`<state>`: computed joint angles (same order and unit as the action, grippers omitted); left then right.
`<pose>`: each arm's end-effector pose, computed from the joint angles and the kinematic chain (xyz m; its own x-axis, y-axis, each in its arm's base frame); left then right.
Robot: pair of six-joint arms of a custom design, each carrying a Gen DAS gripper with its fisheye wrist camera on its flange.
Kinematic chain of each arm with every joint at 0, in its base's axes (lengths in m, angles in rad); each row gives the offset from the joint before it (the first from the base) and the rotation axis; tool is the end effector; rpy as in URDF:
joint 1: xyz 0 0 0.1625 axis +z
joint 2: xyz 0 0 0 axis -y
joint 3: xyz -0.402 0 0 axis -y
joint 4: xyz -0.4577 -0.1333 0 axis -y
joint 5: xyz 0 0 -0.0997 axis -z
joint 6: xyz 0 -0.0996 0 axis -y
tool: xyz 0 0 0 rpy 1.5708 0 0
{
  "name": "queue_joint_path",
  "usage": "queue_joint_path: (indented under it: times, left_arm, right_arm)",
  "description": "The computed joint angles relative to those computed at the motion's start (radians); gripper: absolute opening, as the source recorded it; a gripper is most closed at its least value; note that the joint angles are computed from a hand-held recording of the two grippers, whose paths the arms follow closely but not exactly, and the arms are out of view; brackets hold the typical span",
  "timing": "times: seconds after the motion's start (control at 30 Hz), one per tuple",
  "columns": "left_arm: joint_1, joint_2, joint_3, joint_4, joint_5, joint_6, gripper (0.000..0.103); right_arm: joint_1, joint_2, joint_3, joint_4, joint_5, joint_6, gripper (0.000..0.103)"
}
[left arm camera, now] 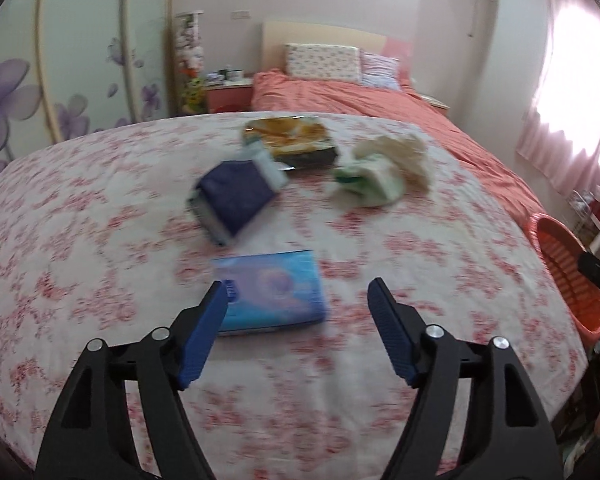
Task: Collect trash
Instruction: 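Move both open tools back toward the items on the bed, then grasp the blue tissue pack with the left tool while the right tool grasps the mint sock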
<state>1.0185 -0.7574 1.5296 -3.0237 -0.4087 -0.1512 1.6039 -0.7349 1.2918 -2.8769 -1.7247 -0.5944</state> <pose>-0.1877 -0.7329 0.1513 -0.6954 -0.3796 -0.6102 0.3065 0.6114 -0.7296 0.1453 -0.8225 0.1860 -0.8075 -0.3505 0.4744 -0.5751 0.6464 -0.5014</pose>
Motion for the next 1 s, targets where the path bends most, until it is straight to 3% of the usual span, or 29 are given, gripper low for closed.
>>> queue_joint_path:
  times: [0.2, 0.37, 0.53, 0.6, 1.0]
  left_arm:
    - [0.017, 0.0, -0.01, 0.07, 0.03, -0.051, 0.087]
    - [0.031, 0.007, -0.044, 0.23, 0.047, -0.164, 0.088]
    - [0.052, -0.01, -0.056, 0.364, 0.011, -0.3, 0.085]
    - [0.051, -0.014, -0.047, 0.319, -0.002, -0.273, 0.075]
    - [0.033, -0.039, 0.01, 0.136, -0.047, -0.144, 0.073]
  right_arm:
    - [0.004, 0.011, -0.003, 0.012, -0.018, -0.003, 0.045]
    - [0.004, 0.019, -0.015, 0.024, -0.027, 0.0, 0.044]
    - [0.003, 0.026, -0.022, 0.037, -0.031, -0.003, 0.045]
    - [0.004, 0.03, -0.027, 0.043, -0.032, -0.003, 0.045]
    - [0.036, 0.118, -0.127, 0.1, -0.032, -0.017, 0.044]
